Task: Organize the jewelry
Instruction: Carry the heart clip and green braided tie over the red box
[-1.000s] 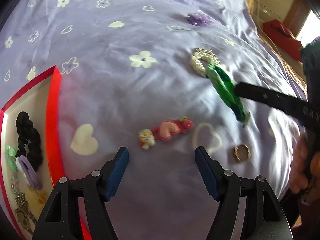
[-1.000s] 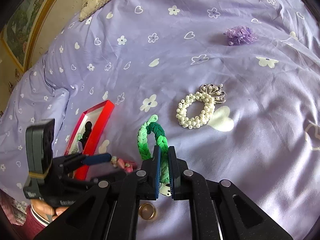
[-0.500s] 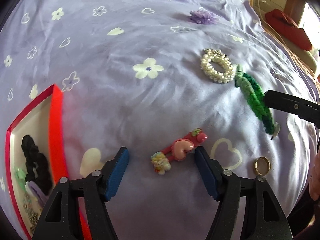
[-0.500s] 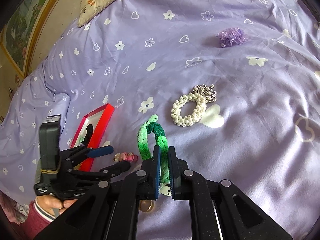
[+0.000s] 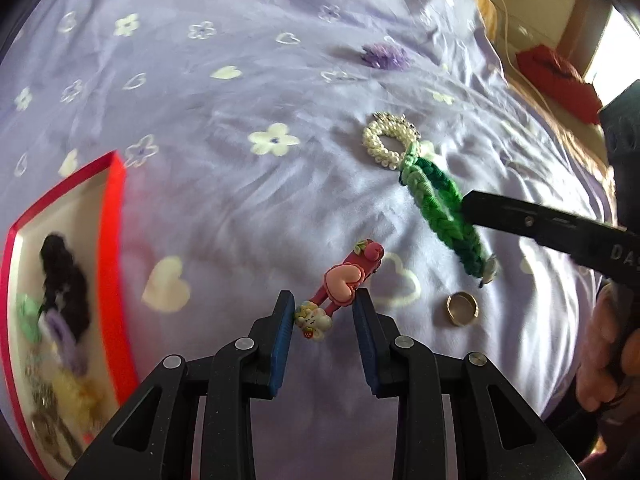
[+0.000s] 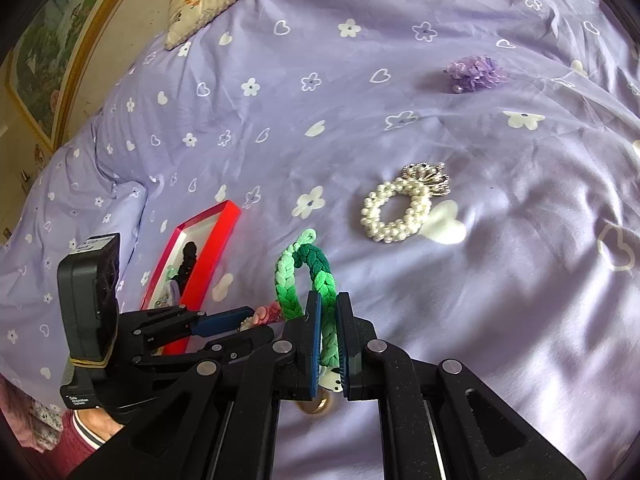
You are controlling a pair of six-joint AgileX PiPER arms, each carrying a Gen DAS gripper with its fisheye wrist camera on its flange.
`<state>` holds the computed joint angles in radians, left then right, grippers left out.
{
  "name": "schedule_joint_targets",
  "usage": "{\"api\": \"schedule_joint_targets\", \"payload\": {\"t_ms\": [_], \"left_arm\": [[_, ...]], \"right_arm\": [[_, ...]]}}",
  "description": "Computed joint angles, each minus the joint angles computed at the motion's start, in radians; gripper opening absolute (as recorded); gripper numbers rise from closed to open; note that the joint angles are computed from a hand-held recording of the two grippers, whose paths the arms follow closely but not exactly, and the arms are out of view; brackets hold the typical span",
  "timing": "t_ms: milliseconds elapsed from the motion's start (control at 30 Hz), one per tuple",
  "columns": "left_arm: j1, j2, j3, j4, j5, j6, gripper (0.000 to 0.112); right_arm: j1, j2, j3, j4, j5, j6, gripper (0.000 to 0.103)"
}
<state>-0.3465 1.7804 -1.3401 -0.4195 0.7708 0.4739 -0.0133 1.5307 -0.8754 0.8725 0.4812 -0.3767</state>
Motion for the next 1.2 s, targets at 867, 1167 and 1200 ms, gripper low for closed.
{"api": "schedule_joint_targets", "payload": {"t_ms": [867, 1167, 1200], "left_arm": [[0.524, -0.423, 0.327, -0.131, 0.119, 0.126, 0.029], [0.69, -0.443, 0.315, -0.139, 0.173, 0.181, 0.029], [0.702, -0.442, 0.313, -0.14, 0.173, 0.183, 0.029]], "right_arm": [[0.382, 0.162, -0.259, -0.122, -0.001, 0.201, 0.007], [0.441, 0.247, -0.379, -0.159, 0.029, 0.241, 0.007], [0.446, 0.255, -0.392, -0.162, 0.033, 0.244, 0.007]]}}
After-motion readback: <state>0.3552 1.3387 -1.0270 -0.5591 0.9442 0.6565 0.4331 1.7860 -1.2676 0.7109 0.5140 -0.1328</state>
